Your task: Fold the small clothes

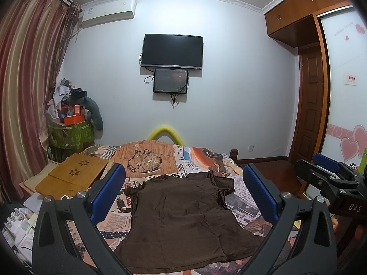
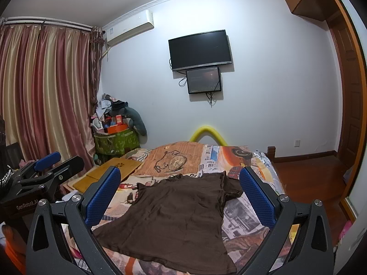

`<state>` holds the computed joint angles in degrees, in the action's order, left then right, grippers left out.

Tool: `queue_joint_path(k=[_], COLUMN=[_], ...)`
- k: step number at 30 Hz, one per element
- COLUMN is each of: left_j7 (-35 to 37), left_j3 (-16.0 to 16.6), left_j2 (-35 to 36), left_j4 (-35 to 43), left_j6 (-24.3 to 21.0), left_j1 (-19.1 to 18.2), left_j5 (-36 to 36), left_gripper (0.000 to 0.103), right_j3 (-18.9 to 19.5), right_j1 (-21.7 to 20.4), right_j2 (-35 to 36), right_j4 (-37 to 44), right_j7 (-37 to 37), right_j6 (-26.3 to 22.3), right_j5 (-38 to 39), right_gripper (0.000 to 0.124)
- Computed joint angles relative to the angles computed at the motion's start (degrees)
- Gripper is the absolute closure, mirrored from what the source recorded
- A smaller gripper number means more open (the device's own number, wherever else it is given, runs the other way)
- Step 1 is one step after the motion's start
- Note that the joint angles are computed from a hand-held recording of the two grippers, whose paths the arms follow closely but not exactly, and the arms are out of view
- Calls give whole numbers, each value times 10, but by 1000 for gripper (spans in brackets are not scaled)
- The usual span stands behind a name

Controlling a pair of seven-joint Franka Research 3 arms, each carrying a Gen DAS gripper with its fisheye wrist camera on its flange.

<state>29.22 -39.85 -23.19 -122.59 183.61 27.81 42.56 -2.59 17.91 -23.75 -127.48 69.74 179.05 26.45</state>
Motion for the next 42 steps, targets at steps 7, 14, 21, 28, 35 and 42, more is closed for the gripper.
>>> queue_joint_path(k=[7,14,21,28,35,42], left_j7=[-6,-23,24,149,265,298], left_j3=[-9,-15,11,50,82,134], left_j2=[17,103,244,400,552,646], left_j4=[12,76,181,319,479,602], left_j6=[-10,-61,-160,-277,-400,-475], left_j1=[8,3,-44,-109,-153,-190], left_j5=[11,65,85,39,-71,-153], left_gripper=[0,0,0,0,16,27], right_j3=[-1,-6,15,15,9,7], right_j1=[-1,-12,-67,-96,-121,-141], right_j2=[7,43,113,182,255,316], right_j4=[4,32,85,151,229,285], right_j7=[2,4,24,30,53,69], right_j6=[-6,-37,-77,-103,-178,-272], right_j5=[-1,6,-31,-56,-55,-58], right_gripper=[21,21,21,21,29,58])
